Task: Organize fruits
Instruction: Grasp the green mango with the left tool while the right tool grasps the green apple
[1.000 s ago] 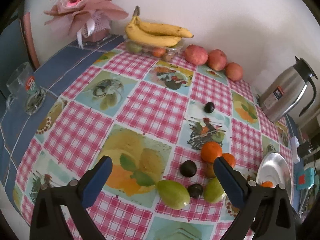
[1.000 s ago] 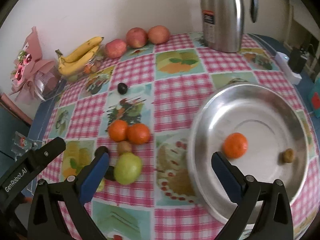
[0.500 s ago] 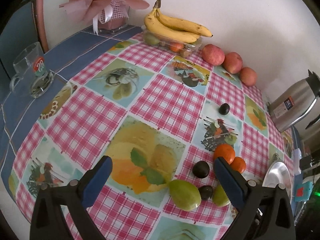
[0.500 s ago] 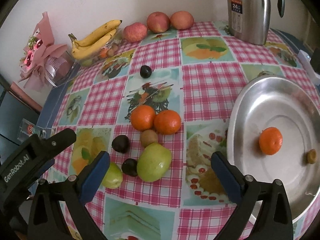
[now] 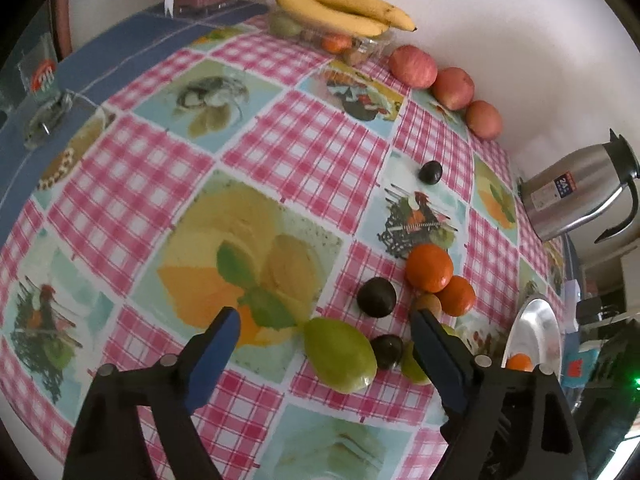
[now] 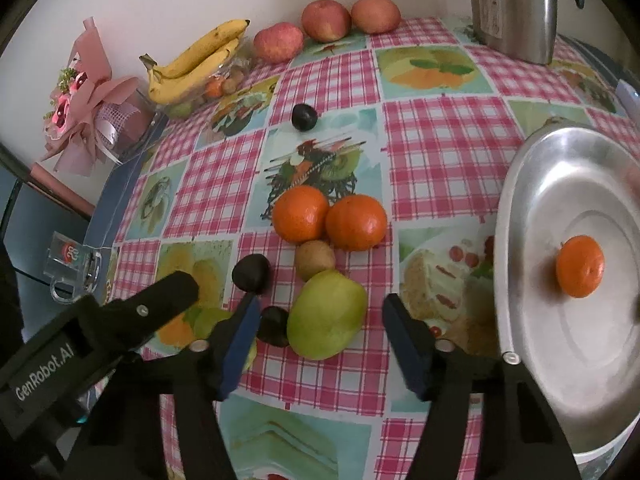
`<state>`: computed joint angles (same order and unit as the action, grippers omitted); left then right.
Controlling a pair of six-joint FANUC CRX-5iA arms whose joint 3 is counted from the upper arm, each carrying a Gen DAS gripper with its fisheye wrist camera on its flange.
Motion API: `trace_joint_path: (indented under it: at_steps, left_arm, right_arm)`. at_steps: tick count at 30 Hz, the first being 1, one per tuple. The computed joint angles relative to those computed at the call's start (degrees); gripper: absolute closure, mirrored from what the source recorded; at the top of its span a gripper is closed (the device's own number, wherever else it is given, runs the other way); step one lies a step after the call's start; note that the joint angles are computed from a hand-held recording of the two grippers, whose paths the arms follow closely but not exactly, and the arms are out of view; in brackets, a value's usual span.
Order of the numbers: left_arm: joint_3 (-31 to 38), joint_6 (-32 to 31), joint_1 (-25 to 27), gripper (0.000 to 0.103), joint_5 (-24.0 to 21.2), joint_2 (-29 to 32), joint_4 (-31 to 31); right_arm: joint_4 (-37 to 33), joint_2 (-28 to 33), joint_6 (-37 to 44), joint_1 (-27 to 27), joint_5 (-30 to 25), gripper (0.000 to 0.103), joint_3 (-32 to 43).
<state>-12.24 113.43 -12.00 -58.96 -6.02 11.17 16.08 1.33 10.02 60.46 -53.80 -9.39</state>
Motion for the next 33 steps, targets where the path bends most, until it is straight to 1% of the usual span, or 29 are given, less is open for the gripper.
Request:
trace_joint_path:
  at_steps: [2, 5, 6, 13, 18, 20, 22, 27, 30, 33]
  left_arm:
    - [-0.3, -0.3, 0.1, 0.015, 0.0, 0.0, 0.7]
    - [-1.0, -1.5, 0.4, 0.016, 0.1, 0.0, 2.5]
    - [-1.1, -1.7, 0.4, 0.016, 0.0, 0.1, 2.9]
    - [-1.0, -1.9, 0.5, 0.023, -1.1, 0.9, 3.8]
    - [-1.3, -2.2, 0.3, 0.025, -1.7, 1.7, 4.7]
    - [-1.4, -2.4, 0.2, 0.031, -2.0, 2.0, 5.0]
    - [-1.6, -2.4, 0.1, 0.04, -2.1, 2.0, 5.3]
    - [-2.4, -3.1, 0.5, 0.054, -2.1, 2.2, 7.1]
    - [-2.2, -3.0, 0.4, 0.057, -2.1, 2.3, 7.1]
    - [-2.6, -3.1, 0.7, 0.057, -2.0, 2.1, 7.7]
  right_arm:
    - [-0.7, 0.1, 0.3, -0.1, 0.1, 0.042, 0.2]
    - [-1.7, 0.1, 0.2, -0.3, 0.4, 0.056, 0.1]
    - [-1.8, 0.1, 0.2, -0.3, 0.4, 0.059, 0.0]
    - [-3.2, -1.0, 0.6, -0.6, 1.1, 0.059, -0.6]
    - [-2.8, -1.7, 0.0, 0.1, -0.9, 0.059, -0.7]
    - [-2.4, -2.1, -0.5, 0.4, -1.8, 0.059, -0.8]
    - [-2.2, -2.6, -0.9, 0.7, -2.2, 0.059, -1.2]
    - [-2.6, -3.1, -1.2, 0.9, -3.0, 0.059, -1.5]
    - [-2.5, -3.3, -1.2, 1.1, -3.2, 0.059, -1.5]
    - [-2.9, -3.3, -1.0, 0.9, -3.1, 0.059, -1.5]
